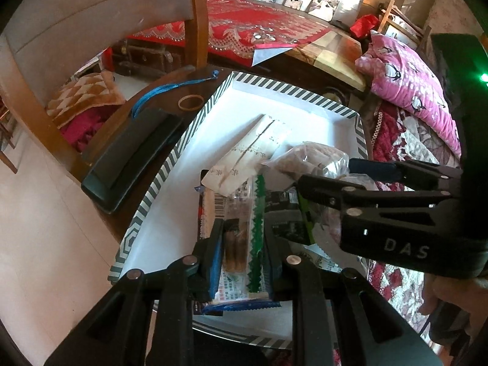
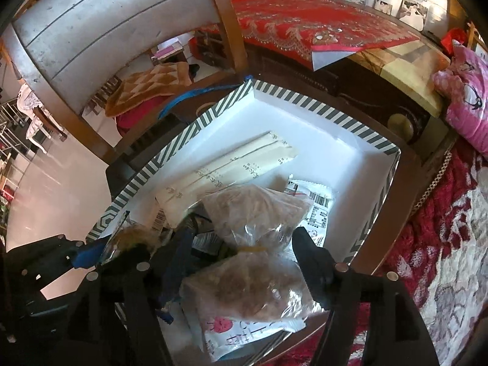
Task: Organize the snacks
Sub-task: 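Open both grippers to drop the two snacks into the tray, then move both open grippers back to the remaining snacks on the blanket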
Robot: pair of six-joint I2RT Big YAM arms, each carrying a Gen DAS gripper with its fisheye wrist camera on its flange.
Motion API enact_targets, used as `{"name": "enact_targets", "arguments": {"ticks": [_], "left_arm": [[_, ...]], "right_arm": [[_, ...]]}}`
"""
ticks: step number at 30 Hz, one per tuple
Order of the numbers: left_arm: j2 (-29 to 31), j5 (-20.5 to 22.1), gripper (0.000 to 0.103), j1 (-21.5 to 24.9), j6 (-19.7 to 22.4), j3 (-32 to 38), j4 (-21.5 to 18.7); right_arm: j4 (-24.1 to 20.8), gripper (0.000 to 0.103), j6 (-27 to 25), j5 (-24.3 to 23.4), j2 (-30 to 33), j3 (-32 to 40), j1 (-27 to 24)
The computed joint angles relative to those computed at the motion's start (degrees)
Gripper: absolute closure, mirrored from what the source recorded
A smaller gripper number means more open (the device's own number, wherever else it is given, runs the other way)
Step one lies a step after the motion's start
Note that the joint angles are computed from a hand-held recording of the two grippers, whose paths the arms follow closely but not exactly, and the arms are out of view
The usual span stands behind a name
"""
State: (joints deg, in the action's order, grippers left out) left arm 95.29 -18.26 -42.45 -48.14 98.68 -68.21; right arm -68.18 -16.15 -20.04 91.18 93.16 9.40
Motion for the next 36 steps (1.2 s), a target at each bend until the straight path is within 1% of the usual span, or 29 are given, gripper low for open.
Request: {"name": "enact_targets", "arguments": {"ticks": [1, 2, 3, 4, 5, 6, 8, 10, 13, 14, 24, 30, 36], "left_arm": [[-0.06, -0.13, 0.077, -0.09, -0.17, -0.01, 0.01], [-0.07, -0.45, 0.069, -0.19, -0.38, 0.10, -0.21], [-0.08, -0.74, 0.065, -0.31, -0.51, 0.22, -0.38], [-0.20, -1.28, 0.055, -0.51, -0.69, 0.25, -0.35], [-0.34, -1.80, 0.047, -0.70, -0.80, 0.26, -0.31], [-0.49, -2.23, 0.044, -0.88, -0.93, 0.27, -0.30], [-0.56, -2.73, 0.032, -1.03, -1.30, 0.54, -0.44], [-0.79, -3.52, 0.028, -1.31, -1.82, 0.68, -0.69], [-0.68, -4.87, 0.028, -2.00, -1.82, 1.40, -1.71], [-0.53, -5.55, 0.026, -2.46, -1.79, 1.94, -2.34], [0.94, -9.80, 0.020, -5.80, -0.90, 6.31, -4.78], [3.75, -9.48, 0.020, -7.62, 1.17, 10.85, -5.21], [8.49, -7.05, 0.019, -9.71, 3.34, 17.24, -5.12]], "right_arm": [[-0.12, 0.030, -0.07, -0.03, -0.11, 0.02, -0.06], [-0.25, 0.030, -0.13, -0.13, -0.26, 0.00, -0.20], [-0.42, 0.030, -0.07, -0.22, -0.46, -0.07, -0.36], [-0.52, 0.030, -0.05, -0.31, -0.67, -0.19, -0.52], [-0.51, 0.030, -0.02, -0.36, -0.87, -0.34, -0.68], [-0.39, 0.030, 0.00, -0.42, -1.25, -0.58, -0.92], [-0.17, 0.029, 0.00, -0.75, -1.95, -1.11, -1.45], [-0.20, 0.027, 0.28, -1.65, -2.78, -1.52, -2.19], [0.75, 0.025, -0.09, -1.59, -4.64, -2.82, -3.08], [0.81, 0.025, -0.09, -1.80, -5.01, -3.00, -3.43], [1.94, 0.019, 0.53, -5.42, -10.91, -7.13, -9.11], [0.84, 0.018, -0.45, -6.66, -13.34, -8.68, -13.82], [-0.74, 0.017, -2.63, -6.80, -15.25, -10.63, -19.92]]}}
